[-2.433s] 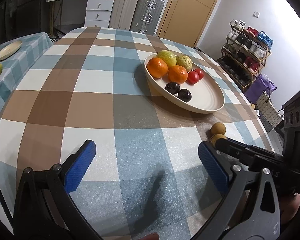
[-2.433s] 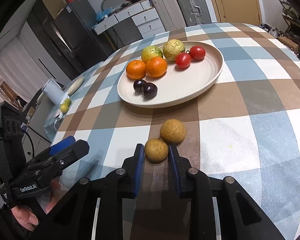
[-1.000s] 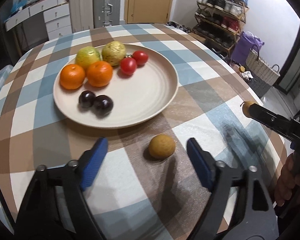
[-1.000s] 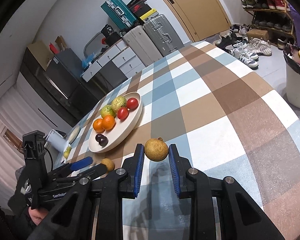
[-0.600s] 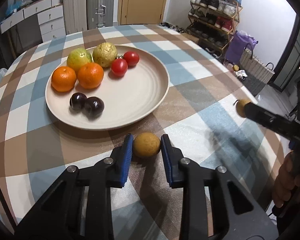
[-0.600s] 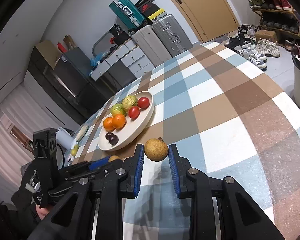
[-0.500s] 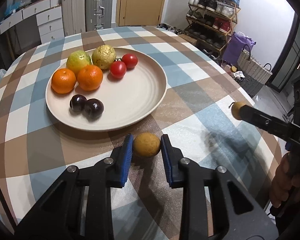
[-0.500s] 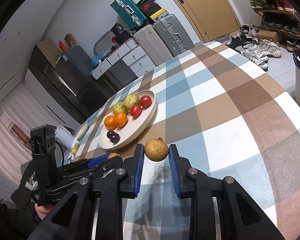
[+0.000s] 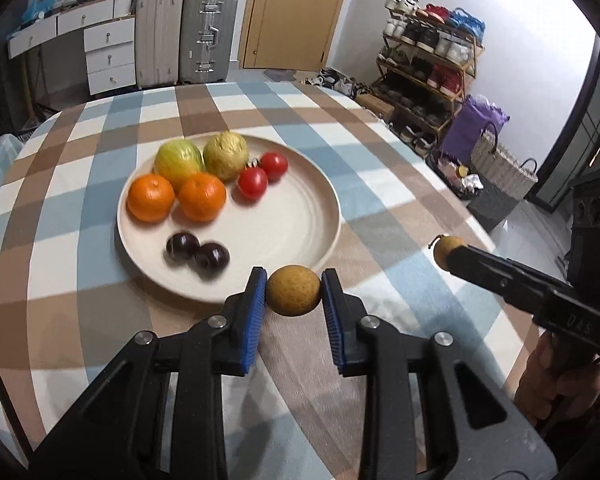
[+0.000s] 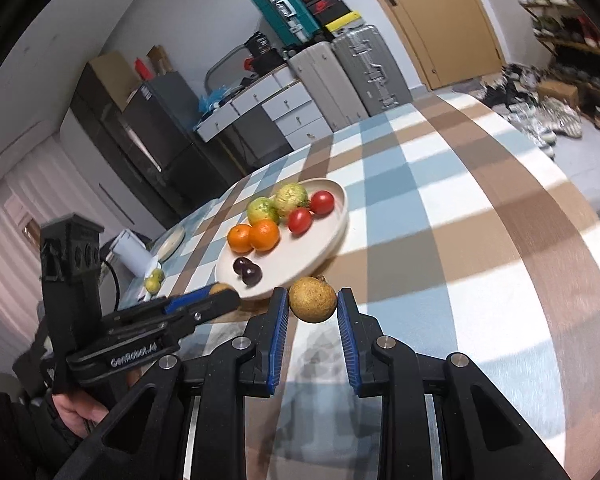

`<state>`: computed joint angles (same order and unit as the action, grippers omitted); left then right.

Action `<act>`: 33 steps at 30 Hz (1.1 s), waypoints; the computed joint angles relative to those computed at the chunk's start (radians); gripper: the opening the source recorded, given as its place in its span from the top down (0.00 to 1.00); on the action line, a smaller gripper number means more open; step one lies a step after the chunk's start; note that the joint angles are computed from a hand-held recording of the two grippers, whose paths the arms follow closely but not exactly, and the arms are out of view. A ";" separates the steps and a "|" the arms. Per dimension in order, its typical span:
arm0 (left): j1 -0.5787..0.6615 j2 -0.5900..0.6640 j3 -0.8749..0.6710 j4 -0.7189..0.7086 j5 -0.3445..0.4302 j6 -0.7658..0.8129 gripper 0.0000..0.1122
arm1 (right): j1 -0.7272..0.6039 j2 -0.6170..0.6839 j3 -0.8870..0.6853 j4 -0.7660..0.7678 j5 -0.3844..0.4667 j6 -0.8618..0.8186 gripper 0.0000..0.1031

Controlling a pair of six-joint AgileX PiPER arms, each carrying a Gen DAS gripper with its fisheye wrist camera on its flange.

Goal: Organize fruits
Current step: 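Carry both brown fruits onto the cream plate beside the tomatoes and release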

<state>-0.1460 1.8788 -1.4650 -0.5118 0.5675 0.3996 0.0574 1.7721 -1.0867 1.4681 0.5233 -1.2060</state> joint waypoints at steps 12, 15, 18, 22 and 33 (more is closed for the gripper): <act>0.018 0.231 -0.430 0.185 0.220 -0.191 0.77 | 0.056 0.211 -0.469 -0.461 0.105 0.428 0.75; 0.022 0.291 -0.516 0.190 0.258 -0.204 0.77 | 0.069 0.280 -0.578 -0.525 0.136 0.500 0.75; 0.033 0.367 -0.622 0.152 0.324 -0.203 0.77 | 0.074 0.368 -0.708 -0.592 0.181 0.586 0.75; 0.025 0.410 -0.680 0.157 0.340 -0.210 0.77 | 0.074 0.496 -0.896 -0.673 0.257 0.699 0.75; 0.017 0.549 -0.888 0.183 0.439 -0.252 0.77 | 0.075 0.679 -1.163 -0.749 0.370 0.828 0.75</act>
